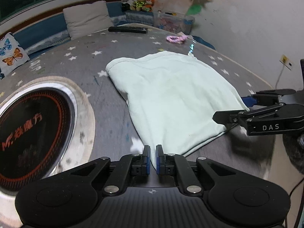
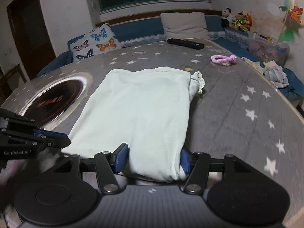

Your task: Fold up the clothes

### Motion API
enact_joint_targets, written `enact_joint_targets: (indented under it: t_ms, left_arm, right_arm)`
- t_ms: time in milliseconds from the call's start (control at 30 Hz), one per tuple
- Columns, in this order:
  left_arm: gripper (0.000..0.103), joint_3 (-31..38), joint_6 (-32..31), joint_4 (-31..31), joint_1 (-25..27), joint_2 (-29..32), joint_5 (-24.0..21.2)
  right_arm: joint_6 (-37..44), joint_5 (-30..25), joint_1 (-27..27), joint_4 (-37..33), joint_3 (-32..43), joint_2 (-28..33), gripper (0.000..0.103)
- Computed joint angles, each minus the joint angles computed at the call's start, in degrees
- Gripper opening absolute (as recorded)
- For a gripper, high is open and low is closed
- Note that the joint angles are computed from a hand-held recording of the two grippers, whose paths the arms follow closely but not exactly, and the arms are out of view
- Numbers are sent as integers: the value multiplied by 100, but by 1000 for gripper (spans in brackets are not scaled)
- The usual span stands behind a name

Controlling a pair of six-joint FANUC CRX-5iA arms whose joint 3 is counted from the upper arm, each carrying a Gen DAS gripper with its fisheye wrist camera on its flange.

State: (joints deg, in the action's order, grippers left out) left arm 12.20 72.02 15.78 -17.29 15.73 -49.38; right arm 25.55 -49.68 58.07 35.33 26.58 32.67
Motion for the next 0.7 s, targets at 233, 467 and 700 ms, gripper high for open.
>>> enact_joint_targets:
  t_ms: [233, 467, 700]
  left_arm:
    - [8, -108, -96, -49, 145, -257, -275]
    - [21, 187, -229, -781, 199, -488, -538]
    - [23, 378, -430, -1727, 174, -720, -1231]
  right_arm:
    - [-280, 112, 160, 52, -466, -401, 60]
    - [-758, 130, 160, 808, -460, -377, 66]
    - [-349, 15, 146, 749, 77, -3, 64]
